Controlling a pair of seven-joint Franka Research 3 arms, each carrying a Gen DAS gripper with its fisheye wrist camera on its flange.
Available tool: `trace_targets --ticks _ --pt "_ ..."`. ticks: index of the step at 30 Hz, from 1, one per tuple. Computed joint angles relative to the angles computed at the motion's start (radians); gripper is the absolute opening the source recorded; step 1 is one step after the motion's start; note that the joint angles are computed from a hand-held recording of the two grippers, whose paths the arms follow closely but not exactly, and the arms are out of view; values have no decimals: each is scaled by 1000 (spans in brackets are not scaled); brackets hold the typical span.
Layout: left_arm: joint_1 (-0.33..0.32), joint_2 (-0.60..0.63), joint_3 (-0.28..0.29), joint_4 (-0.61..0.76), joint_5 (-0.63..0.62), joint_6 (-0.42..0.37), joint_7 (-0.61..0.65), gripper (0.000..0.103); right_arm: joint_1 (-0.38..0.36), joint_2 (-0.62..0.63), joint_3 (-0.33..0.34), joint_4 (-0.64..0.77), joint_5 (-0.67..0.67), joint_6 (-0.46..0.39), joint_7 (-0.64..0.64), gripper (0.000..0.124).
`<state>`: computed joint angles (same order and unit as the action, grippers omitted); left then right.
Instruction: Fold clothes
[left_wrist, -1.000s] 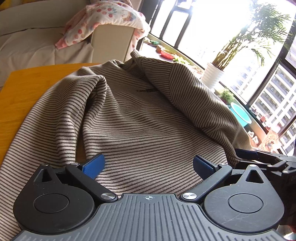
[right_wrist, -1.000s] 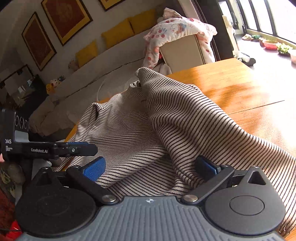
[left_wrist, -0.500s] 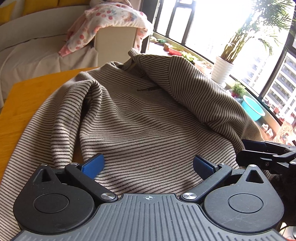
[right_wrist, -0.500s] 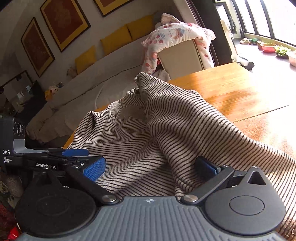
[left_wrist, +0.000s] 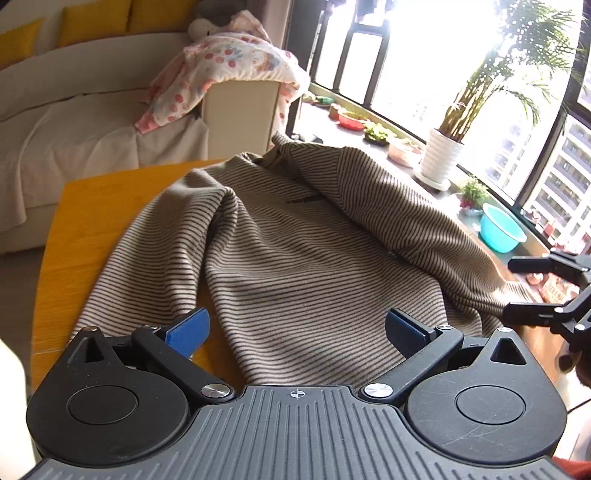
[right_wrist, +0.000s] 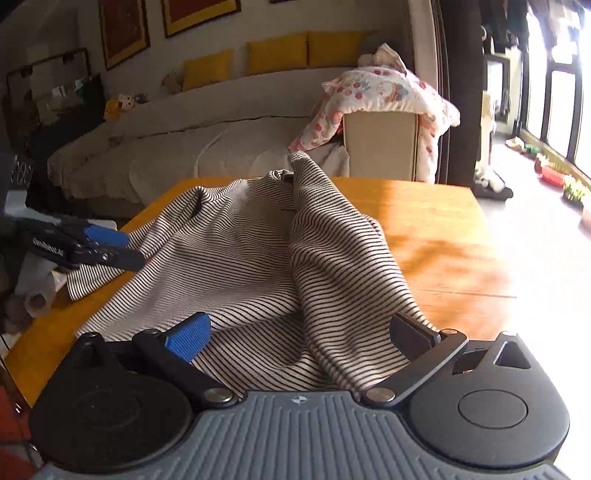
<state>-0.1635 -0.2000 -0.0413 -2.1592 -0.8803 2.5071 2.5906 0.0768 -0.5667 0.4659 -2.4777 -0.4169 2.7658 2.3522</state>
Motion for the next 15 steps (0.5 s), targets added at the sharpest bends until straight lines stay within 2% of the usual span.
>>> trace_targets --ticks 2,4,8,10,12,13,14,15 --pt "5 -67 14 -53 25 -28 41 103 22 -42 25 -16 -57 -68 -76 103" --pt "-6 -119 30 -95 47 -57 80 103 41 -31 46 -18 -94 -90 -127 103" --pt "-42 -168 40 -141 83 -82 119 103 -44 89 172 67 -301 -138 -96 103" --pt "-53 -173 28 -154 126 -72 102 103 -153 86 280 111 -498 -236 32 103" --pt "-66 -178 22 -176 153 -35 93 103 -264 69 395 149 -683 -379 160 103" --pt "-73 -180 21 -188 164 -12 90 103 -284 79 427 165 -778 -464 213 103" --pt "-81 -181 19 -200 176 12 86 103 -291 69 423 167 -803 -494 252 103" --pt "-88 -183 18 -212 188 36 81 103 -278 43 384 160 -757 -469 274 103"
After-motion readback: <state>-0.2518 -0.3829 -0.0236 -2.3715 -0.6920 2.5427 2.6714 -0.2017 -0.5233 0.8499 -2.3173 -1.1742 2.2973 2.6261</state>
